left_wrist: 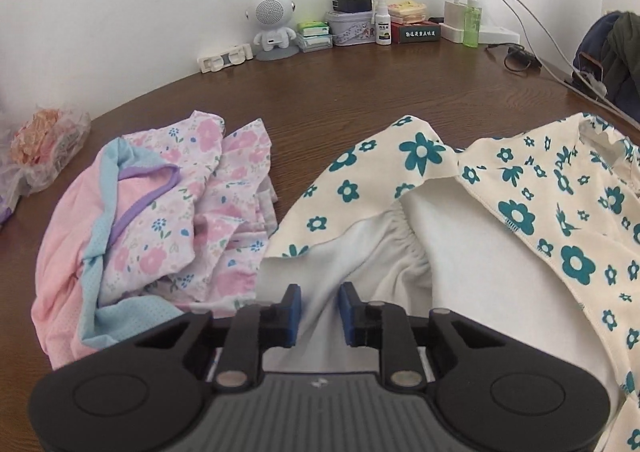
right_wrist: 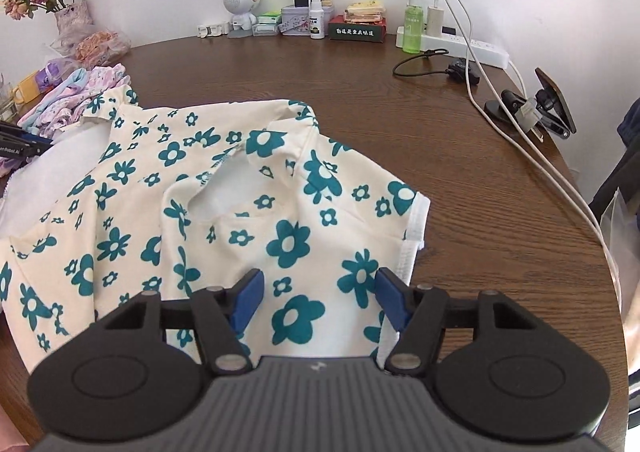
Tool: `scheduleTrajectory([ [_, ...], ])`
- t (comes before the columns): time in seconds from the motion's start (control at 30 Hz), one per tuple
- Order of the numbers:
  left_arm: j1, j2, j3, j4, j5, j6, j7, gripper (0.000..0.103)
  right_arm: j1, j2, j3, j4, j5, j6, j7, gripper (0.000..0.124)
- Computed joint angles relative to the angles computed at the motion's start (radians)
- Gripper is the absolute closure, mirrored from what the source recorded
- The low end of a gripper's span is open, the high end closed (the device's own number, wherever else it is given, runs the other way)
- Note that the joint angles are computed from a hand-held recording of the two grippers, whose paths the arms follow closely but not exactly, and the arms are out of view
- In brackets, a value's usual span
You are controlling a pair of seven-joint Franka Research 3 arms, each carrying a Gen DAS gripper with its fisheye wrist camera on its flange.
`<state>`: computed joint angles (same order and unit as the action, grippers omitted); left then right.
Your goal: Fold clothes
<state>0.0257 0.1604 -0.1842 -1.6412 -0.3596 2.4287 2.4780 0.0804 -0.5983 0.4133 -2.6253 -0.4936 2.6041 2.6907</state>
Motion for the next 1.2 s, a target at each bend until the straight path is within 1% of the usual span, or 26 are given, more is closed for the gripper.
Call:
scheduleTrajectory([
  [0.07,-0.022,-0.007,0.002,-0.034,0.076,0.084,-0.007,0.092,-0.003,0.004,0.004,0.006,-0.008,-0.012,-0.003,0.062],
  [0.13,-0.035,0.006,0.004,-0.033,0.136,0.127,-0.024,0.094,-0.004,0.008,0.0,0.013,-0.011,-0.03,-0.007,0.062],
  [0.17,-0.04,0.02,0.003,-0.02,0.162,0.138,-0.033,0.096,-0.007,0.009,-0.003,0.017,-0.013,-0.04,-0.006,0.062],
  [0.3,-0.053,0.078,-0.002,0.03,0.261,0.191,-0.066,0.097,-0.026,0.005,-0.018,0.014,-0.033,-0.048,0.007,0.062],
  [0.37,-0.065,0.109,0.0,0.054,0.325,0.225,-0.092,0.097,-0.042,0.01,-0.015,0.02,-0.054,-0.065,0.013,0.06],
  [0.43,-0.077,0.133,0.004,0.078,0.381,0.24,-0.141,0.096,-0.042,0.007,-0.042,0.007,-0.052,-0.039,0.019,0.059],
  [0.47,-0.071,0.141,-0.005,0.098,0.375,0.217,-0.155,0.094,-0.043,0.004,-0.054,-0.002,-0.046,-0.02,0.022,0.059],
  [0.53,-0.033,0.144,-0.04,0.14,0.292,0.132,-0.146,0.093,-0.049,-0.011,-0.061,-0.02,-0.036,0.013,0.034,0.059],
  [0.57,-0.006,0.133,-0.058,0.147,0.225,0.09,-0.13,0.091,-0.052,-0.023,-0.063,-0.032,-0.026,0.036,0.045,0.059],
  [0.6,0.017,0.121,-0.07,0.152,0.158,0.049,-0.117,0.084,-0.057,-0.036,-0.064,-0.045,-0.014,0.058,0.054,0.059],
  [0.63,0.04,0.099,-0.077,0.142,0.088,0.014,-0.1,0.079,-0.063,-0.049,-0.063,-0.058,0.0,0.081,0.062,0.059],
  [0.67,0.056,0.074,-0.075,0.126,0.029,-0.015,-0.091,0.069,-0.07,-0.068,-0.061,-0.074,0.015,0.106,0.074,0.059],
  [0.7,0.063,0.053,-0.063,0.114,-0.005,-0.047,-0.098,0.066,-0.077,-0.083,-0.054,-0.084,0.031,0.115,0.079,0.059],
  [0.8,0.069,0.005,-0.02,0.083,-0.058,-0.145,-0.12,0.069,-0.08,-0.107,-0.034,-0.096,0.082,0.124,0.069,0.059],
  [0.87,0.071,-0.02,0.0,0.057,-0.092,-0.191,-0.106,0.069,-0.076,-0.105,-0.013,-0.086,0.103,0.125,0.053,0.058],
  [0.97,0.045,-0.049,0.02,0.003,-0.071,-0.156,-0.124,0.069,-0.078,-0.092,0.03,-0.056,0.115,0.115,0.039,0.058],
  [1.0,0.036,-0.048,0.025,-0.005,-0.055,-0.141,-0.144,0.072,-0.08,-0.086,0.045,-0.044,0.112,0.105,0.038,0.058],
  [1.07,0.025,-0.027,0.031,0.011,-0.044,-0.148,-0.2,0.078,-0.068,-0.071,0.059,-0.025,0.113,0.097,0.033,0.058],
  [1.1,0.021,-0.017,0.032,0.018,-0.038,-0.148,-0.229,0.079,-0.058,-0.064,0.063,-0.018,0.114,0.096,0.031,0.058],
  [1.17,0.011,-0.016,0.03,0.008,-0.016,-0.111,-0.273,0.082,-0.039,-0.053,0.073,-0.003,0.113,0.079,0.024,0.058],
  [1.2,0.007,-0.016,0.029,0.004,-0.004,-0.095,-0.293,0.089,-0.03,-0.049,0.077,0.003,0.111,0.068,0.021,0.058],
])
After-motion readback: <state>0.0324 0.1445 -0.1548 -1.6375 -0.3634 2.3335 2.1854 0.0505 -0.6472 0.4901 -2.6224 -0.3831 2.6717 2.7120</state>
